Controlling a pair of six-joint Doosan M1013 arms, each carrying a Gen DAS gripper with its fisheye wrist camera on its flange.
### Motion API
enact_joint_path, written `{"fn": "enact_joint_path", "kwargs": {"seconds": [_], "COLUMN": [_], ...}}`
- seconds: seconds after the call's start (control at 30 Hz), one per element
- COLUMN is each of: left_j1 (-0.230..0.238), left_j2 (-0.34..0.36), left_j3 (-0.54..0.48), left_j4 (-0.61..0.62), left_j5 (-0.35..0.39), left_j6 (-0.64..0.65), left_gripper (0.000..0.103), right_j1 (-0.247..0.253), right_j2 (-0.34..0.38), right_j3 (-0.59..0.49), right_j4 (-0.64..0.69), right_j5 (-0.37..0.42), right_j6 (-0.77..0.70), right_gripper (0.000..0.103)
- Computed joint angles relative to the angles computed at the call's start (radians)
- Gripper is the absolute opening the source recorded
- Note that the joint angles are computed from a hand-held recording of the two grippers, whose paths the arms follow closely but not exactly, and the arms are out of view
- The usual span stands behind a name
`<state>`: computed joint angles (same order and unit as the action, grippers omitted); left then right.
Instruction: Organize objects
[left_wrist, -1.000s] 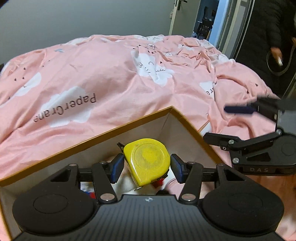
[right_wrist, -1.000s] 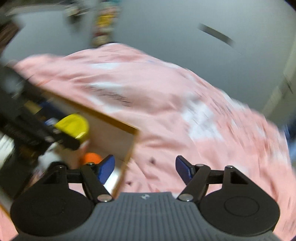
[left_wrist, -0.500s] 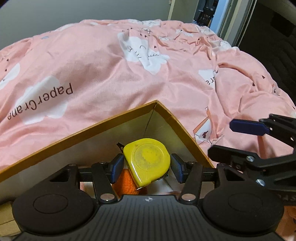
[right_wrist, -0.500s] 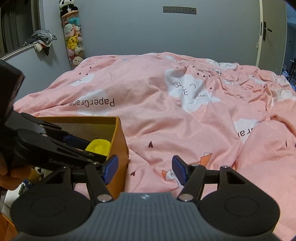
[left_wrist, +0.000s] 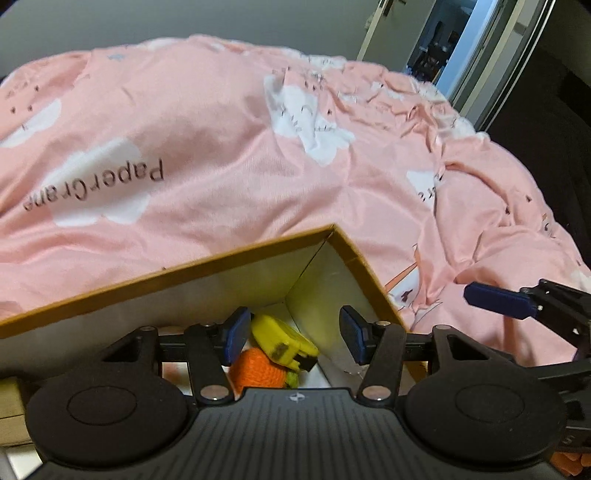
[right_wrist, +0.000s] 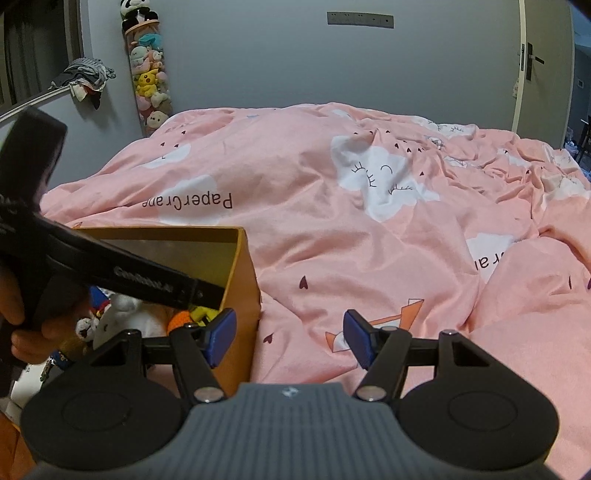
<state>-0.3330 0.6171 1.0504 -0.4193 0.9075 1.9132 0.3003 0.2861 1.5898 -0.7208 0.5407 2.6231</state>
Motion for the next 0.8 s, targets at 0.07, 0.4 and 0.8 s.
{"fn": "enact_joint_path", "kwargs": {"seconds": [0.07, 0.4, 0.8], "left_j1": [0.001, 0.001, -0.013], "left_j2": [-0.030, -0.236, -0.445], "left_j3": [0.033, 0.264, 0.496], "left_j4": [0.009, 0.147, 0.482], "left_j5": [-0.038, -0.319, -0.471], "left_j6": [-0.003, -0.095, -0.426], "left_gripper": [0.063, 0.063, 0.063], "right_j1": [0.006, 0.065, 0.171], "right_j2": [-0.006, -0.054, -0.120], "right_j3": [0.000, 0.011, 0.032], "right_j4": [-0.001, -0.036, -0.072], "right_j5": [0.001, -0.005, -0.044], "right_j6": [0.004, 0.102, 0.167], "right_gripper": [0.066, 0.074, 0.076]}}
